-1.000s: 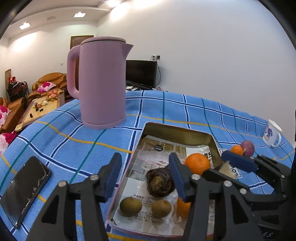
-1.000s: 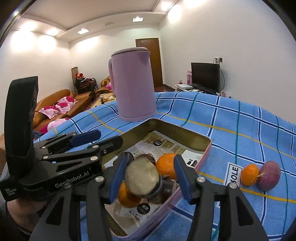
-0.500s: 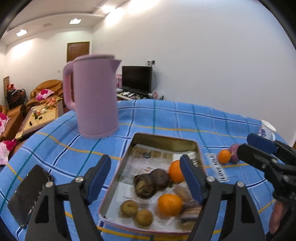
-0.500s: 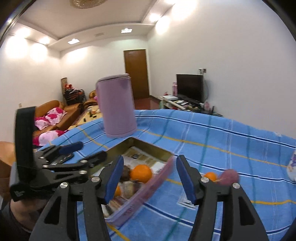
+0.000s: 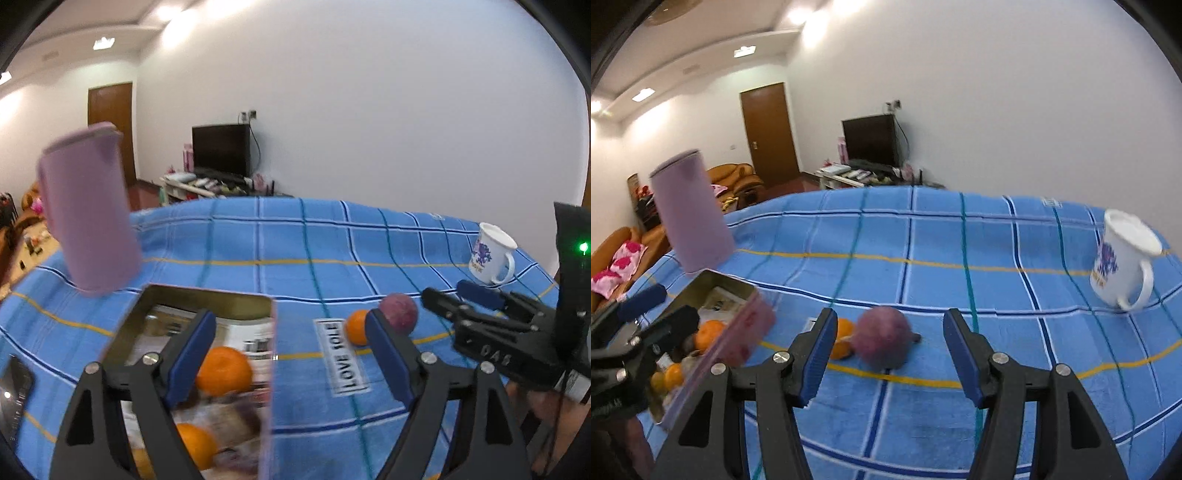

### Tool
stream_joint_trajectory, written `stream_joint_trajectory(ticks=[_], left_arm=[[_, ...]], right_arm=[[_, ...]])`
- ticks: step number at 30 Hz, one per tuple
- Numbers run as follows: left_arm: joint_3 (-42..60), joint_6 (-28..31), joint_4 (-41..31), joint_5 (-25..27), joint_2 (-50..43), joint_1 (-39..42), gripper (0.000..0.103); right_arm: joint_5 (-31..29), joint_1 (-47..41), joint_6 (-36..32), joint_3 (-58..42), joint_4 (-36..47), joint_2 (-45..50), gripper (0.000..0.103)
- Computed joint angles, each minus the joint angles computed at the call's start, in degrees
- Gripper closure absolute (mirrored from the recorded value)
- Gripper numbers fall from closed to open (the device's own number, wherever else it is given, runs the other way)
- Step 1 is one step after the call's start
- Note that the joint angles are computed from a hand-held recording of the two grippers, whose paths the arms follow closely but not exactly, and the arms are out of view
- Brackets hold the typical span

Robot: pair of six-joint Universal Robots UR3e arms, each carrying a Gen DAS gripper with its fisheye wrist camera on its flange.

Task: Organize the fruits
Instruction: 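Move the left tool to a mandarin while the right approaches the purple round fruit, then close the left gripper on the mandarin while the right gripper closes on the purple fruit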

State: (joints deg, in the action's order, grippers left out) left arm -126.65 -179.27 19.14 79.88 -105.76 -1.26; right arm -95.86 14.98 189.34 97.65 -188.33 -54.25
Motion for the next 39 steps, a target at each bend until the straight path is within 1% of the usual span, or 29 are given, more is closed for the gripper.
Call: stream_joint_trajectory(ticks=[2, 5, 6, 7, 11, 13, 14, 16, 17, 18, 19, 21, 24, 27, 32, 33, 35, 37, 39], left_arm=[[3.16, -0.80, -1.43, 1.41, -2.86, -1.95, 0.018], [7.53, -1.13, -2.24, 5.52, -7.15, -4.90, 0.018], [8.23, -1.45, -3.37, 4.71, -7.59, -4.68, 0.018], [8.57, -1.68, -3.62, 4.47, -7.88, -4.66, 0.018], [8.62, -1.36, -1.59, 7.45, -9.11, -5.47, 0.018], [8.96, -1.45, -1.02, 10.24, -9.87, -5.86, 0.018], [9.05, -1.57, -1.13, 10.77, -9.96, -5.59, 0.018], [8.59, -2.25, -2.70, 7.61, -9.08, -3.70, 0.018], [8.43, -2.37, -3.10, 6.92, -8.78, -3.29, 0.018], [8.38, -2.46, -3.37, 6.73, -8.58, -3.23, 0.018], [8.34, -2.26, -3.40, 6.60, -8.41, -3.37, 0.018], [8.44, -2.03, -3.88, 5.91, -8.07, -3.57, 0.018], [9.38, -1.61, -5.04, 5.46, -8.06, -4.26, 0.018], [10.96, -1.59, -6.79, 5.27, -8.67, -4.97, 0.018], [15.23, -1.48, -9.80, 5.39, -11.79, -7.00, 0.018], [16.63, -1.46, -10.72, 5.97, -12.76, -7.73, 0.018], [20.77, -1.06, -14.26, 5.13, -15.25, -8.75, 0.018], [24.04, -1.13, -17.18, 5.51, -17.17, -9.52, 0.020], [26.82, -0.68, -20.01, 4.37, -18.74, -9.66, 0.023]], right_arm=[[1.32, -0.80, 0.43, -0.62, -0.02, 1.09, 0.042], [2.76, -1.34, 0.87, -2.05, 0.50, 2.68, 0.042], [4.26, -1.73, 1.12, -2.21, -0.07, 3.16, 0.042], [5.76, -2.26, 1.39, -2.43, 0.00, 3.43, 0.042], [8.95, -2.78, 2.10, -5.06, 2.36, 5.26, 0.042], [9.07, -2.70, 2.14, -6.82, 4.17, 6.42, 0.042], [8.53, -2.63, 2.34, -7.18, 4.56, 6.79, 0.042], [8.34, -2.78, 2.69, -7.65, 5.51, 7.30, 0.042], [8.08, -2.83, 2.92, -8.32, 6.75, 7.68, 0.042], [9.41, -3.43, 3.08, -8.31, 7.04, 7.90, 0.042], [11.39, -4.21, 3.37, -8.17, 7.46, 7.86, 0.044], [14.72, -5.20, 3.59, -7.22, 7.02, 7.55, 0.053], [11.75, -3.67, 2.51, -6.46, 6.88, 6.93, 0.053], [11.35, -3.67, 2.54, -3.59, 4.90, 5.43, 0.054], [4.85, -3.82, 3.79, 2.89, -0.80, 2.22, 0.058], [4.40, -4.16, 3.80, 3.87, -1.50, 1.72, 0.058], [4.74, -5.14, 3.69, 5.35, -2.16, 0.91, 0.058], [6.10, -5.93, 3.52, 6.06, -2.46, 0.52, 0.058], [6.29, -5.92, 2.20, 6.15, -2.28, 0.34, 0.058]])
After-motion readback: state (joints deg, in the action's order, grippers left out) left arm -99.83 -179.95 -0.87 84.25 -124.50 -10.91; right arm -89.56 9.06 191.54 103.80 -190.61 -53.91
